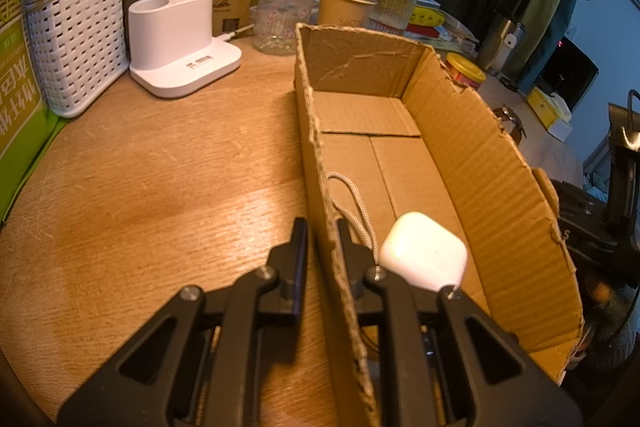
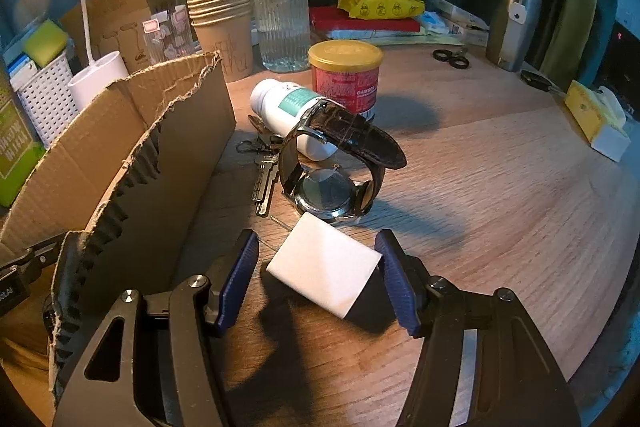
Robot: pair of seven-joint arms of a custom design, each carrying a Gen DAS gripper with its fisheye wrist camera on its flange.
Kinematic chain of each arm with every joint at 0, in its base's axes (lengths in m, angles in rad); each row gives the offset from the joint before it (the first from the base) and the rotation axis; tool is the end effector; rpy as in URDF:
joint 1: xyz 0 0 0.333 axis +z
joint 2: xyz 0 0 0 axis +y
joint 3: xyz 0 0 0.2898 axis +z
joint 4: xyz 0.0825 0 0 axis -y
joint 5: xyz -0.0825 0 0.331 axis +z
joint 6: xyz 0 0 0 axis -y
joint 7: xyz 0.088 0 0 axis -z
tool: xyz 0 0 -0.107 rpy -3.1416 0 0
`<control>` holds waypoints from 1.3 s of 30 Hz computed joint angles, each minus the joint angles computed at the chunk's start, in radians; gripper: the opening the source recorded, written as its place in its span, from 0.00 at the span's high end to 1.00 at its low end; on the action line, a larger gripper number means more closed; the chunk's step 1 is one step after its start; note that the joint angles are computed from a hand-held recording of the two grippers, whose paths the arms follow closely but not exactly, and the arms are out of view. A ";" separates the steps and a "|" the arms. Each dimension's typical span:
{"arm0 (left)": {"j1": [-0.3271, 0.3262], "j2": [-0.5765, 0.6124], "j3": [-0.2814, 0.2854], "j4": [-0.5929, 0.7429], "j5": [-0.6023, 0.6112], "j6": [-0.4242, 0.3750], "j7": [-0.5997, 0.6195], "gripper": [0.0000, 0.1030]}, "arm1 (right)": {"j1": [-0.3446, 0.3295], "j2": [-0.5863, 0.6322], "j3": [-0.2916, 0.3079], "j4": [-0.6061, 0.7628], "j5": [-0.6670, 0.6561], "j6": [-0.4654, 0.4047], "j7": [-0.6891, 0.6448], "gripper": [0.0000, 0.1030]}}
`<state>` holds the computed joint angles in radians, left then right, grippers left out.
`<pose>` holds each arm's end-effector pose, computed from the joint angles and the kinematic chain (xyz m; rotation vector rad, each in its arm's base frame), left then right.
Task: Organize rigid objects
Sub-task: 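Move the right gripper back to the white charger on the desk, then close the right gripper on the white charger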
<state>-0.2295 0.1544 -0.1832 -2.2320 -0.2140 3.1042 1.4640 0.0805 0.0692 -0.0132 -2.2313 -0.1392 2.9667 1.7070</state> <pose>0.5104 -0.2007 0.3990 -1.8430 2.0013 -0.9569 0.5371 0.0458 0.4270 -1.8910 1.7805 -0.6394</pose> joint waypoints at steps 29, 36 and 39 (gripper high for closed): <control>0.001 -0.001 -0.003 -0.002 -0.008 0.001 0.008 0.87 | -0.006 -0.023 0.003 -0.025 0.132 0.059 -0.074 0.69; 0.002 0.000 -0.003 0.001 -0.010 -0.001 0.010 0.87 | -0.024 -0.002 0.012 0.001 0.181 0.011 -0.089 0.70; 0.002 0.000 -0.003 -0.001 -0.011 0.000 0.010 0.87 | -0.026 -0.014 0.016 -0.007 0.204 -0.001 -0.124 0.50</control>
<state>-0.2277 0.1541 -0.1866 -2.2330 -0.2246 3.1045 1.4745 0.0541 0.0554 0.0025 -2.2386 0.0646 2.9655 1.5832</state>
